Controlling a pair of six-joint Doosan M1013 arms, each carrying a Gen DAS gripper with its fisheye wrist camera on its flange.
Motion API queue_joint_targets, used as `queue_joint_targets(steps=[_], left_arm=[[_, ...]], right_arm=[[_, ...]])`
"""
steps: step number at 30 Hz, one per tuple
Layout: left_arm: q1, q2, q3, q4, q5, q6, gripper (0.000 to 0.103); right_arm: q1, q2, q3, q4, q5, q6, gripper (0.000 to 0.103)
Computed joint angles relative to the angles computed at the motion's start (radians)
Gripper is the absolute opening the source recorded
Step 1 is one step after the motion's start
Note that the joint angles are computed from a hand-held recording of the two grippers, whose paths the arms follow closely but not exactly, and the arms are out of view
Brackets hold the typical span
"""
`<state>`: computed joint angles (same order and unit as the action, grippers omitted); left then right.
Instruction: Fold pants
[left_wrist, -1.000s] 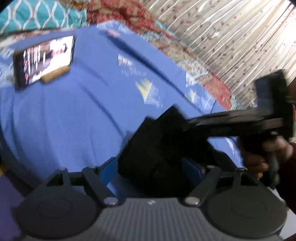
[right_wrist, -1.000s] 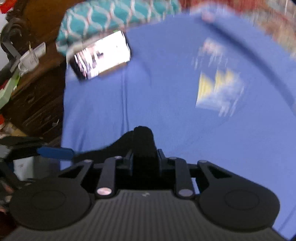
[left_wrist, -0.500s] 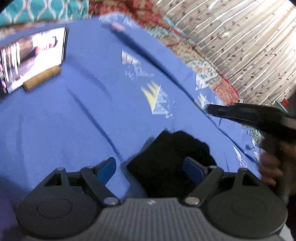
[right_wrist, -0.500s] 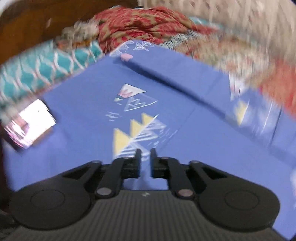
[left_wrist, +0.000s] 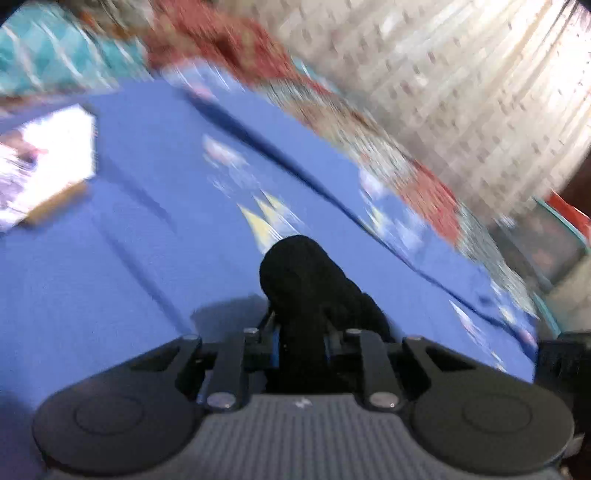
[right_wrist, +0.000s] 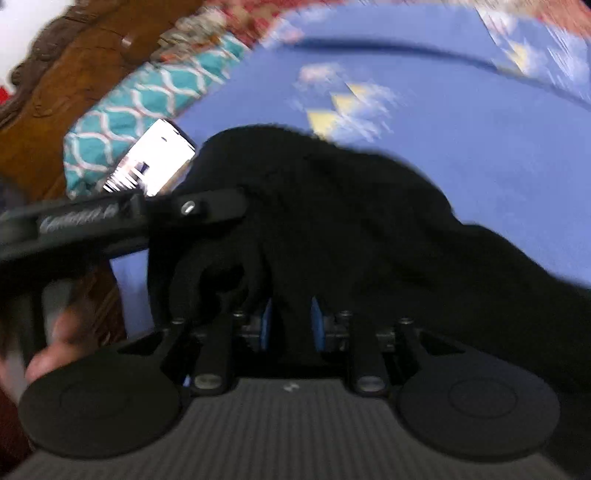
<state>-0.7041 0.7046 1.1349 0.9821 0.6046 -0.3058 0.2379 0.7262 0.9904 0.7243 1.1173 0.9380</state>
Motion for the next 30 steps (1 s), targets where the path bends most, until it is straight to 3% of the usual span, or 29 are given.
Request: queue_joint_targets(steps=[2,4,7,8,9,11,14,16,18,19,22,24,26,28,29,30], left_arm=[[-0.021,-0.018,0.045,0.027,0.081,-0.092,0.017],[-0.021,-0.027,0.075,-0.074,0.074,-0.089,0.02],[-0.03,-0.054,0.122,-0.077,0.056,-0.087,0.038],[-0.035,-0.067,0.13,-0.059,0.083,-0.086,0.055],[-0.039,-0.084,0.149,0.004,0.098,-0.123,0.066],[-0.031,-0.11,0.175,0.091,0.064,-0.121,0.068],[-0.018,-0.088,0.111,0.122,0.067,0.093,0.069],[-0.014,-0.057,0.045,0.143,0.086,0.238,0.078],[-0.001,-0.058,0.031,0.15,-0.002,0.316,0.081],[0.0,-0.054,0.014,0.151,-0.007,0.335,0.081],[0.012,-0.045,-0.018,0.127,-0.006,0.372,0.083],[0.03,-0.016,-0.078,-0.022,-0.009,0.536,0.088],[0.043,0.03,-0.155,-0.149,0.034,0.685,0.088],[0.069,0.086,-0.243,-0.373,0.074,0.888,0.082],[0.075,0.108,-0.277,-0.451,0.102,0.959,0.069],[0.078,0.131,-0.311,-0.515,0.136,1.026,0.04]], right_arm=[[0.008,0.015,-0.019,0.053,0.008,-0.048,0.029],[0.017,0.041,-0.051,0.063,0.04,-0.036,0.031],[0.018,0.052,-0.063,0.054,0.065,-0.02,0.032],[0.012,0.051,-0.066,0.064,0.077,-0.021,0.034],[0.003,0.047,-0.068,0.077,0.084,-0.025,0.037],[-0.024,0.016,-0.034,0.103,0.032,-0.052,0.041],[-0.065,-0.049,0.053,0.072,-0.137,-0.049,0.046],[-0.084,-0.073,0.077,-0.011,-0.228,0.02,0.046],[-0.088,-0.075,0.068,-0.155,-0.288,0.147,0.049],[-0.088,-0.072,0.06,-0.22,-0.307,0.198,0.05],[-0.087,-0.05,0.033,-0.339,-0.341,0.286,0.061],[-0.088,-0.014,-0.013,-0.365,-0.297,0.306,0.075],[-0.082,0.028,-0.066,-0.415,-0.241,0.351,0.075],[-0.077,0.073,-0.128,-0.433,-0.131,0.364,0.061],[-0.071,0.072,-0.124,-0.441,-0.132,0.341,0.031],[-0.065,0.06,-0.107,-0.448,-0.157,0.306,0.004]])
